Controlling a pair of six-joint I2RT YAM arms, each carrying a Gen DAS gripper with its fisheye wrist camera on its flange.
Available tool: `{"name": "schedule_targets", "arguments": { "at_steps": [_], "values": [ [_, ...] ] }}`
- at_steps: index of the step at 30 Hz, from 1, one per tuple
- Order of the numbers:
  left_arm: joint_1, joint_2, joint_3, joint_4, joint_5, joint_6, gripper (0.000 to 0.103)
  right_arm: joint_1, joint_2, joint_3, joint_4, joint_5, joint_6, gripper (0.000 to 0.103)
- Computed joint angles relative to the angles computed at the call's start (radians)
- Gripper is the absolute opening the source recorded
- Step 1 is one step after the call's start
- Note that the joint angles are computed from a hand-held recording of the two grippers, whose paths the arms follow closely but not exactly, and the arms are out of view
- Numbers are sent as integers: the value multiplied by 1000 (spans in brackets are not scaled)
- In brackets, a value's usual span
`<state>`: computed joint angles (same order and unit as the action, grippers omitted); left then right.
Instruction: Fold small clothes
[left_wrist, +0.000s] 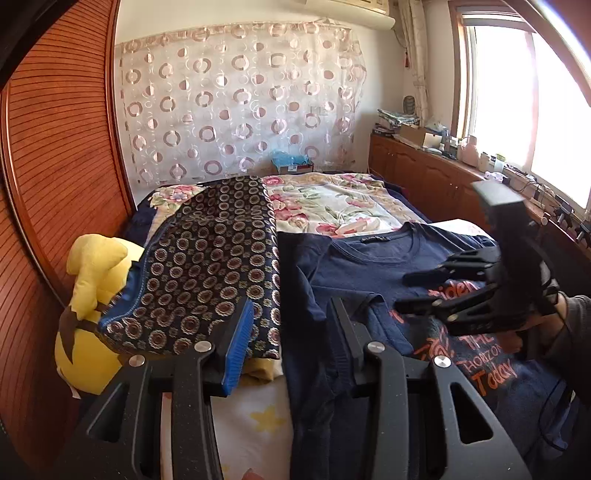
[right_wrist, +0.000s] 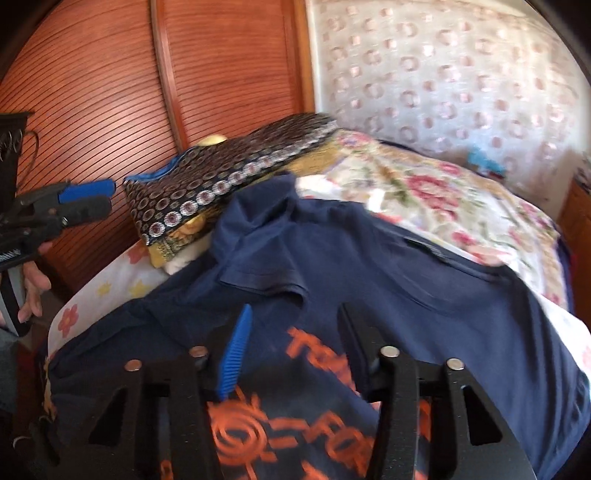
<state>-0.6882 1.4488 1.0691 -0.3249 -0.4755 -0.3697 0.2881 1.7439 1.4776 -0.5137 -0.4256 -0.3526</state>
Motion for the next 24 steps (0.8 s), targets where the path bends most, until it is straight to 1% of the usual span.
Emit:
{"name": "schedule_targets", "arguments": {
  "at_steps": [4,5,9,11,12,13,14,15,16,17,19,23,24],
  "values": [
    [28,-12,-3,-9,7,8,42,45,172,177,-74,-21,-58,46],
    [37,-12,-1,-13,10,10,42,40,202,208,-96,-34,-82,46],
    [74,-17,-7,-9,19,12,42,79,322,370,-185,-31,-146,46],
    [87,-5,-3,-14,16,3,42,96,389,466,-254,-7,-184,46],
    [96,-1,-6,-8,21,3,42,105,399,473,-249,13,-209,45],
    [103,3,-7,-3,30,2,42,105,399,450,-195,-23,-235,42],
    [111,5,-11,3,39,3,42,106,410,463,-197,-21,-241,28],
    [115,6,-15,10,43,3,42,104,424,480,-193,-20,-235,9],
    [116,10,-14,15,47,3,42,103,432,488,-185,-13,-224,5],
    [117,12,-12,19,53,5,42,97,437,499,-192,-18,-220,4],
    [115,20,-7,24,61,10,42,83,487,571,-229,-64,-206,2],
    [114,63,43,13,78,31,42,22,482,576,-174,-126,-103,2],
    [112,78,59,10,81,35,42,3,474,568,-153,-126,-65,2]
  ]
}}
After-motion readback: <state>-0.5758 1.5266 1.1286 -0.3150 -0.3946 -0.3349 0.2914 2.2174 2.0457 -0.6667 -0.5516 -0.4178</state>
